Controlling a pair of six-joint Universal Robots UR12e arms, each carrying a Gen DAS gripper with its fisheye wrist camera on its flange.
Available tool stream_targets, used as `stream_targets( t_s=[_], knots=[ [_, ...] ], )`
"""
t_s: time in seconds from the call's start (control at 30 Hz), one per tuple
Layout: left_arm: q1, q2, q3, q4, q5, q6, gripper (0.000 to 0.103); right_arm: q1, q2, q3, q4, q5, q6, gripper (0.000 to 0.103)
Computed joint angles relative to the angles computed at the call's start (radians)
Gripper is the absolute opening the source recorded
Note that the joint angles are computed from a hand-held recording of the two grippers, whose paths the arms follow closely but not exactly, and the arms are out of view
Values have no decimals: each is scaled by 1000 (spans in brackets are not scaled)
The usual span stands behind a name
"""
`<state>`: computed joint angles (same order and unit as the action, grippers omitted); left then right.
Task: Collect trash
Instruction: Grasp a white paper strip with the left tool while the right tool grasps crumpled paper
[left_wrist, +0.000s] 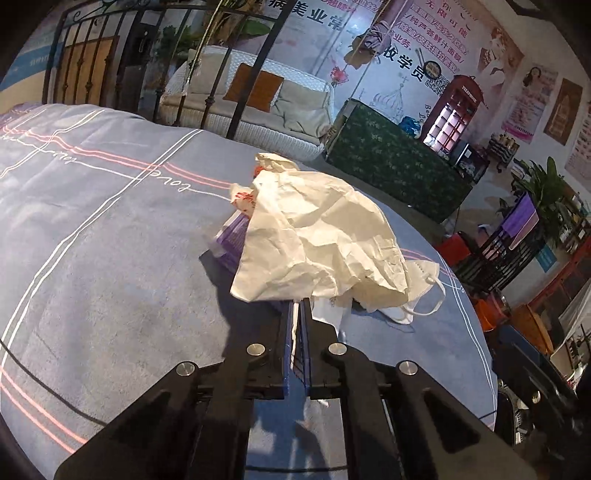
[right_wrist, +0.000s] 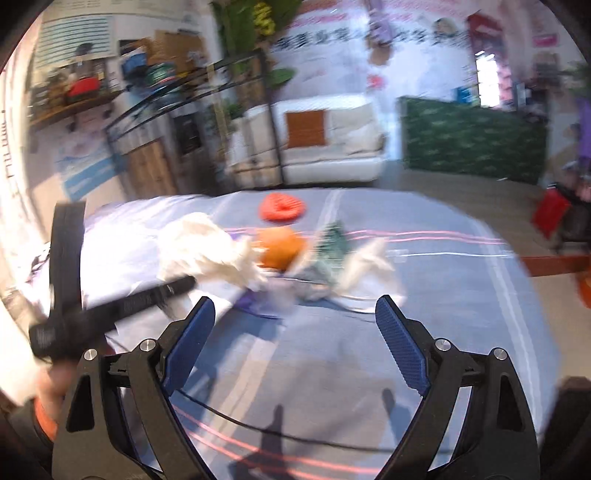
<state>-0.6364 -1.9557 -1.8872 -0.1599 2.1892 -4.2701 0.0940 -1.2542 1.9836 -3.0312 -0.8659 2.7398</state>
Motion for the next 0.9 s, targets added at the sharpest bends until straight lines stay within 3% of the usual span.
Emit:
stream_targets(
  t_s=[0.1,0.2,0.33,0.37,0.4,0.43,0.53,0.6,0.67,0.73,0.83,0.9],
  knots=[
    [-8,17,-30,3,-5,-21,5,37,17,-23,63,4,-74,88],
    [-5,24,-42,1,-24,-21,5,89,46,-43,27,-67,-110,88],
    [0,23,-51,36,-49,-25,4,131,75,-94,106,-114,-143,82],
    [2,23,-52,46,-57,-17,4,138,84,-112,141,-124,-144,70],
    [4,23,-53,48,-66,-10,4,141,92,-132,190,-122,-146,43],
    [3,23,-55,45,-67,-12,4,141,99,-149,237,-118,-142,33],
    [10,23,-63,64,-93,-13,4,122,95,-145,230,-79,-114,14],
    [11,20,-64,75,-100,-1,6,106,91,-136,195,-65,-84,14],
    [10,14,-58,77,-99,18,18,94,83,-129,171,-62,-61,13],
    [17,7,-52,97,-112,40,52,80,78,-124,158,-62,-40,12],
    [24,-5,-43,140,-120,55,54,64,71,-106,107,-79,0,12],
    [31,-12,-18,99,-123,106,54,50,65,-95,83,-72,27,12]
  ],
)
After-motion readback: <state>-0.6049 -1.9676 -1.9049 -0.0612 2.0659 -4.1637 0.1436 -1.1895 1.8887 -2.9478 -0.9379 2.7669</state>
